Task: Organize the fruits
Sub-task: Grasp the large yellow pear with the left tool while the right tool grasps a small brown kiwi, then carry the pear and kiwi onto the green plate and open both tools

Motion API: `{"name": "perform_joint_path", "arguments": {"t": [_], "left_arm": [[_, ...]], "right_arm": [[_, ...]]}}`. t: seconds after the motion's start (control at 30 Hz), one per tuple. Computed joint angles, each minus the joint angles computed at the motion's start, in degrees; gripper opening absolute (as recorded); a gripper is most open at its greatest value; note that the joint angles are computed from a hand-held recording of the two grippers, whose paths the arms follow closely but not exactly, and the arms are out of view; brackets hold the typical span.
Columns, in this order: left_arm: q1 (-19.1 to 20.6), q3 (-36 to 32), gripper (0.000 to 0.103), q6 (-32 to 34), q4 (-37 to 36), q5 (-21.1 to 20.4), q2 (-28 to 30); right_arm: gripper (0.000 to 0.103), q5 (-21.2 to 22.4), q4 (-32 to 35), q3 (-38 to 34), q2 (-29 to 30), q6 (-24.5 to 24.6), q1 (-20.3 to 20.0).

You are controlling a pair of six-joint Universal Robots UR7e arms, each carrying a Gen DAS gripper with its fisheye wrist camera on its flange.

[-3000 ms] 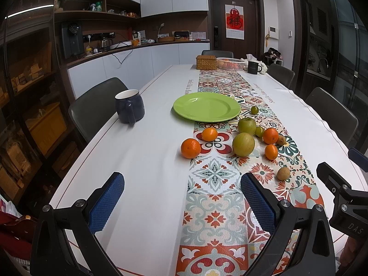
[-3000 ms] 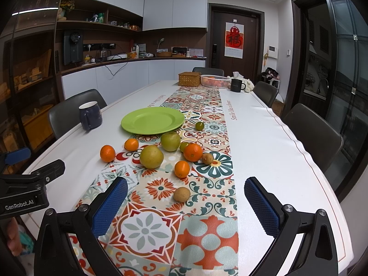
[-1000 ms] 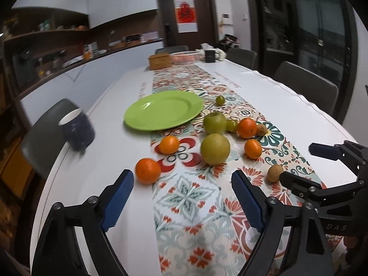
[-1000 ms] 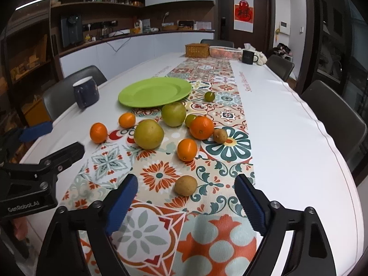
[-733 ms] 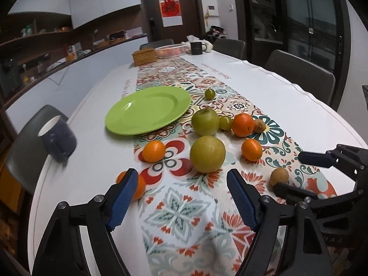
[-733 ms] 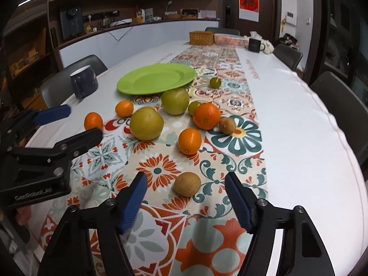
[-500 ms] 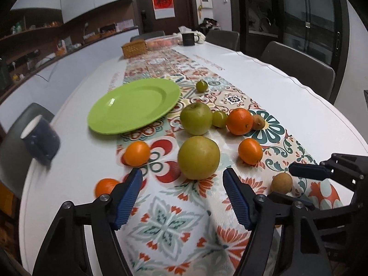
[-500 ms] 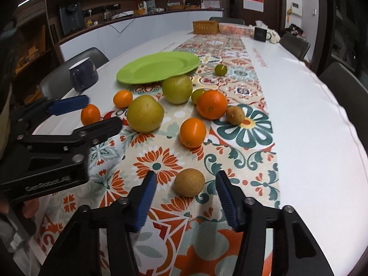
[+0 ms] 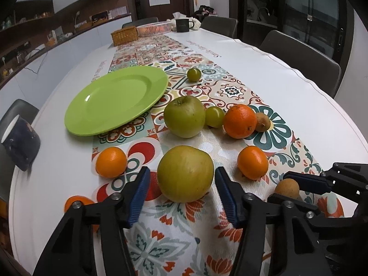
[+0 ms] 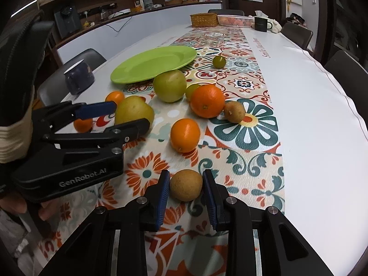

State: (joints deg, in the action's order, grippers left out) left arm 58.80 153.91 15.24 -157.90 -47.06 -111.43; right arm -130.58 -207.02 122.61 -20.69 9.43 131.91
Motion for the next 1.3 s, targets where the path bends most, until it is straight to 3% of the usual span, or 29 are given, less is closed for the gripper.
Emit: {"name": "perform_joint_path", "arguments": {"t": [0.33,0.73,0.93,1.07,1.3], "left_arm": [[-0.1,-0.4,0.05,-1.9,1.3,0.1,0.3],[-5.8,-1.1,0.049,-11.6,16.5,4.9,-13.1],[-7.9,-3.0,0.049,-14.9,22.1,7.5,-16.9],[-8.2,-4.5,0.049,-14.2,21.2,8.7,-16.7],[-6.1,-7.8,0.049,-8.6,12.8,9.3,-11.5]], "right_arm": [[0.03,0.9,-1.0,-0.4,-0.6,-1.9,-0.7],[0.03,0.3,-3.4,-1.7,-1.3,-6.4,1.6],[0.03,-0.2,-4.7,-4.0,-1.6,-10.6,3.2],[0.03,0.5,-5.0,-6.2,-1.9,-13.8,3.3],[0.03,3.5,-3.0,-11.0,-2.4,-17.7,1.4]]}}
